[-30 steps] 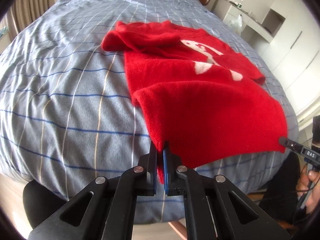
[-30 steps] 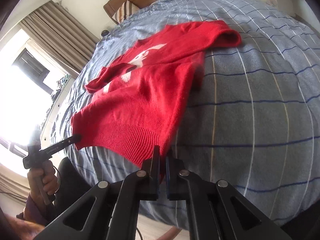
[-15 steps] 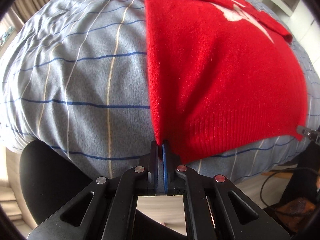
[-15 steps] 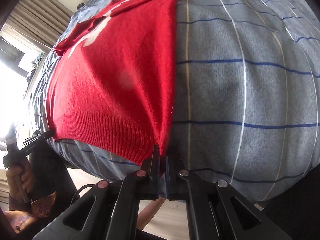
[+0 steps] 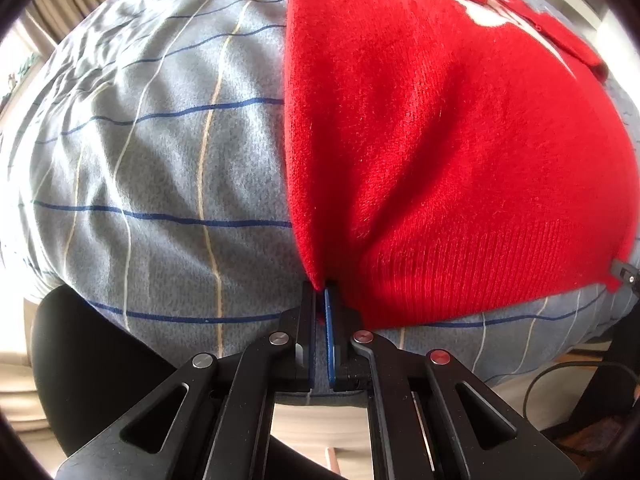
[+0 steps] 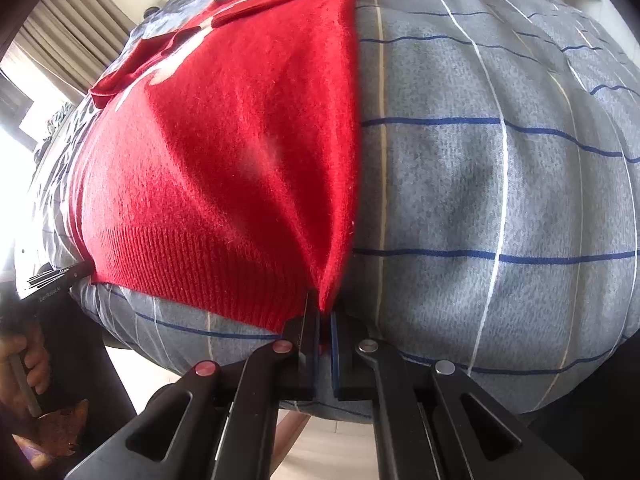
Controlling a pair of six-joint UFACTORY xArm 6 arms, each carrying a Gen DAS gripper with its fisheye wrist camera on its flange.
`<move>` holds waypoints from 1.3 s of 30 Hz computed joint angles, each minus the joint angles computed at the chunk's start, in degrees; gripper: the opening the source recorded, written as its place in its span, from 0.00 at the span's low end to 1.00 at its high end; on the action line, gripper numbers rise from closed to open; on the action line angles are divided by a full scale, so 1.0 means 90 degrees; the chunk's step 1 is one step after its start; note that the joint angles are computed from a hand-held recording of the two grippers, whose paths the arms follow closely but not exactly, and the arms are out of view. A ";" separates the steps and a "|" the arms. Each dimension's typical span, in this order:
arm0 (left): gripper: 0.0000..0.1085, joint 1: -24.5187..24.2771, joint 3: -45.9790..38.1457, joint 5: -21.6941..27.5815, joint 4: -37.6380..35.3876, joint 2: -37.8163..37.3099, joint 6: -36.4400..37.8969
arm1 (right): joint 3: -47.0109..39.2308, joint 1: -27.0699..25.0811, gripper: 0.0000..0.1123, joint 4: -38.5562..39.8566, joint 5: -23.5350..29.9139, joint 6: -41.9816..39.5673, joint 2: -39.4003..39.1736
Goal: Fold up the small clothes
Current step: 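Grasp the folded hem with both grippers and pull it out flat, then open both grippers and lift them off the flattened hem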
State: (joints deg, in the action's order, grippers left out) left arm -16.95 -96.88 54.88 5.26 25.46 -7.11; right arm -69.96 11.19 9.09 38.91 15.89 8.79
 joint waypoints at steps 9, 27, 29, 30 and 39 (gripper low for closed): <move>0.54 -0.0168 0.0858 -0.0486 0.0463 -0.0910 -0.0422 | -0.0161 0.0458 0.41 -0.2344 0.0574 0.1456 -0.0472; 0.59 0.0054 0.1144 -0.1270 0.0398 -0.1496 -0.0579 | -0.0951 0.0944 0.46 -0.4499 0.1368 0.2044 -0.0593; 0.59 0.0057 0.1161 -0.1280 0.0398 -0.1507 -0.0590 | -0.0967 0.0948 0.46 -0.4522 0.1413 0.2061 -0.0599; 0.59 0.0057 0.1175 -0.1284 0.0394 -0.1514 -0.0592 | -0.0967 0.0951 0.46 -0.4542 0.1436 0.2070 -0.0601; 0.59 0.0050 0.1250 -0.1331 0.0363 -0.1550 -0.0613 | -0.0961 0.0932 0.46 -0.4519 0.1495 0.2077 -0.0593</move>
State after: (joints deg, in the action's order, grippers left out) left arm -16.50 -85.63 42.91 8.53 11.51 -12.62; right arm -78.61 19.58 -31.58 52.36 34.58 3.46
